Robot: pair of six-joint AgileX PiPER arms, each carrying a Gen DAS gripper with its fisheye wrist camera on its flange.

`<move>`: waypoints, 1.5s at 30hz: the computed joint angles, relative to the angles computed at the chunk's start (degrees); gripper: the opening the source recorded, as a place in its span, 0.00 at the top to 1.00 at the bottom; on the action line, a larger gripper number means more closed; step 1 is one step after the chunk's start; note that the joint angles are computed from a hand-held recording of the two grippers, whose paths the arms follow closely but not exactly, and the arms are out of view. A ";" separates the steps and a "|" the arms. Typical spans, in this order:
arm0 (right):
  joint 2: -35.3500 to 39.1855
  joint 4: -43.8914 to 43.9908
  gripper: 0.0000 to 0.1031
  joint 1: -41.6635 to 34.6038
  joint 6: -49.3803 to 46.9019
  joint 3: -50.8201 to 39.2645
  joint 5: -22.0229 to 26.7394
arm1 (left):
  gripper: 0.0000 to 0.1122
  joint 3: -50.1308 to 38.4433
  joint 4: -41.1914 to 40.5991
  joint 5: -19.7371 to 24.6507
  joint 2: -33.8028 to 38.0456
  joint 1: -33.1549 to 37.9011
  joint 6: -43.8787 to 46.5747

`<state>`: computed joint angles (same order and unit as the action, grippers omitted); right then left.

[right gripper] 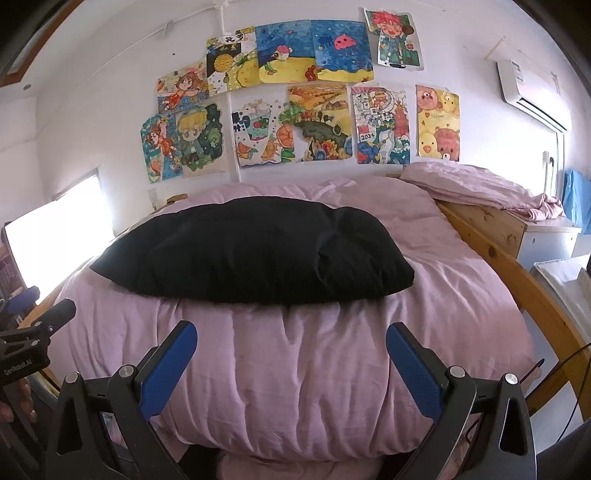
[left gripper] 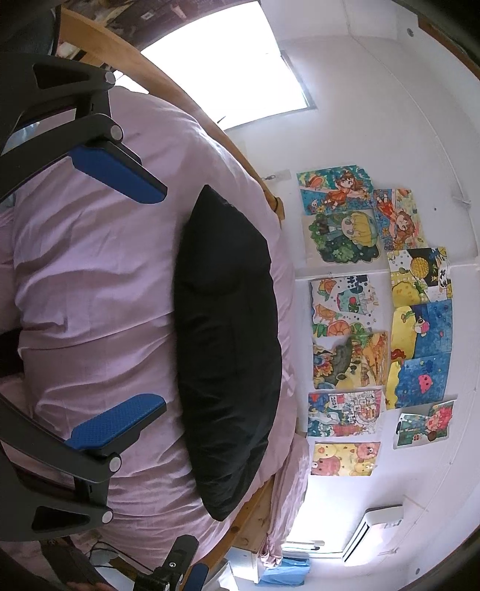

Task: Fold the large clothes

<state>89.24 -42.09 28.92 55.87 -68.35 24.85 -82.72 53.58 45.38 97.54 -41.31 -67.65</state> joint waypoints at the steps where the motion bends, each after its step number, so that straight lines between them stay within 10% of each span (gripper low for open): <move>1: 0.00 0.00 0.00 0.00 0.00 0.00 0.00 | 0.10 0.00 -0.01 -0.03 -0.01 0.03 -0.01; 45: 0.27 -0.92 0.00 0.24 1.12 -0.02 -0.25 | 0.10 1.84 -0.85 -1.46 -1.66 1.51 1.65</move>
